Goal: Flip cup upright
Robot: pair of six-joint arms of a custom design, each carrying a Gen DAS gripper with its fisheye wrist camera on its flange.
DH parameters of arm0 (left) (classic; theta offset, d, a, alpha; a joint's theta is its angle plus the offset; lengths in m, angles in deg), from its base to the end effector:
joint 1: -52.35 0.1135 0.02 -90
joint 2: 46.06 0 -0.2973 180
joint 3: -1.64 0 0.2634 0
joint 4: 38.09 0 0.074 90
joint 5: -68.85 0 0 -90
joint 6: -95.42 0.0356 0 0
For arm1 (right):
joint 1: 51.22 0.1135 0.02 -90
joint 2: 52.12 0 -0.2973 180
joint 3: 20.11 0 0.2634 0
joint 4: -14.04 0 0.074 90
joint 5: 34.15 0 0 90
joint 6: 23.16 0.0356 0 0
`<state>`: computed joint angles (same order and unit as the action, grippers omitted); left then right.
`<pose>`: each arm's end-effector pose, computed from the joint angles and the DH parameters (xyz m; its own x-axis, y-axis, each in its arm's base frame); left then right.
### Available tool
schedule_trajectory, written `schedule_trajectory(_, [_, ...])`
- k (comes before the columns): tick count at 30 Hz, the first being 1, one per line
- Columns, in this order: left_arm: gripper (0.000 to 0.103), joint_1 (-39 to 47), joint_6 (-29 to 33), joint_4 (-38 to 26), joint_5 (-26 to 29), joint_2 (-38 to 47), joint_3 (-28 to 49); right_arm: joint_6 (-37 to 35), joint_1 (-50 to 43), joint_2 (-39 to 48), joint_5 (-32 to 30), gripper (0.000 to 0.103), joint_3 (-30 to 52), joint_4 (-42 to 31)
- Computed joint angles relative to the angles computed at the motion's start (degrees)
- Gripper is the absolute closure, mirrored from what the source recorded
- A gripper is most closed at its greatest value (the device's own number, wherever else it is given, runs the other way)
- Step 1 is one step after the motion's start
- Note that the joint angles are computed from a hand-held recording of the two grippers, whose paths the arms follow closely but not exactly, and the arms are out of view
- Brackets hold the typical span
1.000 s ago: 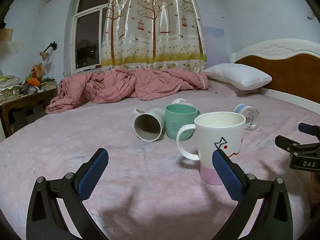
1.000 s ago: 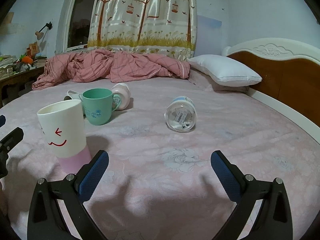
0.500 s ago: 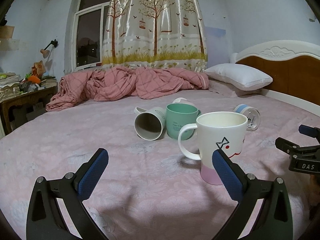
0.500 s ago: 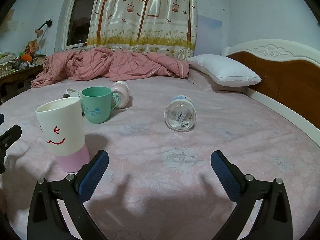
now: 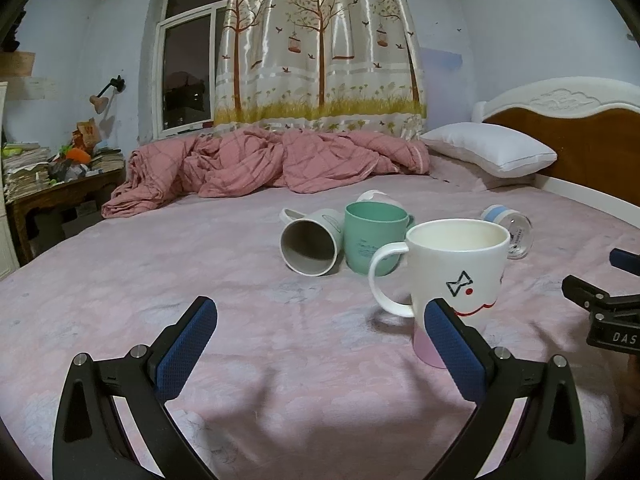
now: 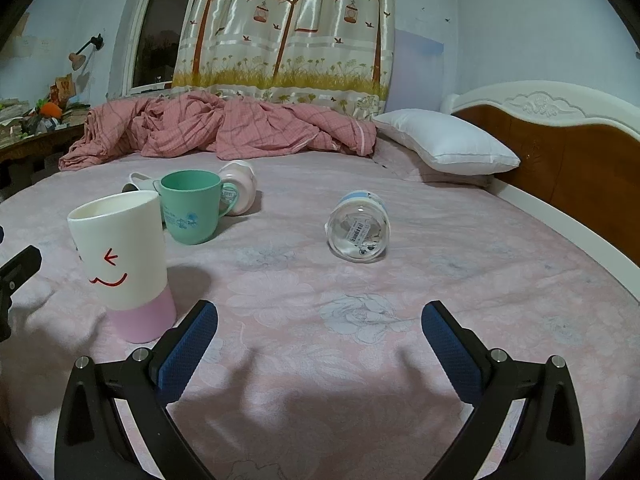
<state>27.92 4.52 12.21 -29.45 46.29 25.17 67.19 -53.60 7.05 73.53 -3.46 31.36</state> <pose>0.2124 -0.0908 0.1302 -0.2936 0.1163 -0.9488 0.2800 0.9595 0.0310 0.1588 -0.0174 0.1448 -0.4235 0.0234 -0.9056 0.3167 0.9404 -0.1238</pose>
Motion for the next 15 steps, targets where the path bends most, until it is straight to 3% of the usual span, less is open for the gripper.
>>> schedule_trajectory(4, [0.0, 0.11, 0.14, -0.02, 0.11, 0.23, 0.2, -1.5, -3.64, 0.54, -3.29, 0.0, -0.67, 1.24])
schedule_trajectory(15, [0.0, 0.06, 0.03, 0.46, 0.1, 0.66, 0.17, -1.12, -2.02, 0.82, -1.78, 0.0, 0.0, 0.71])
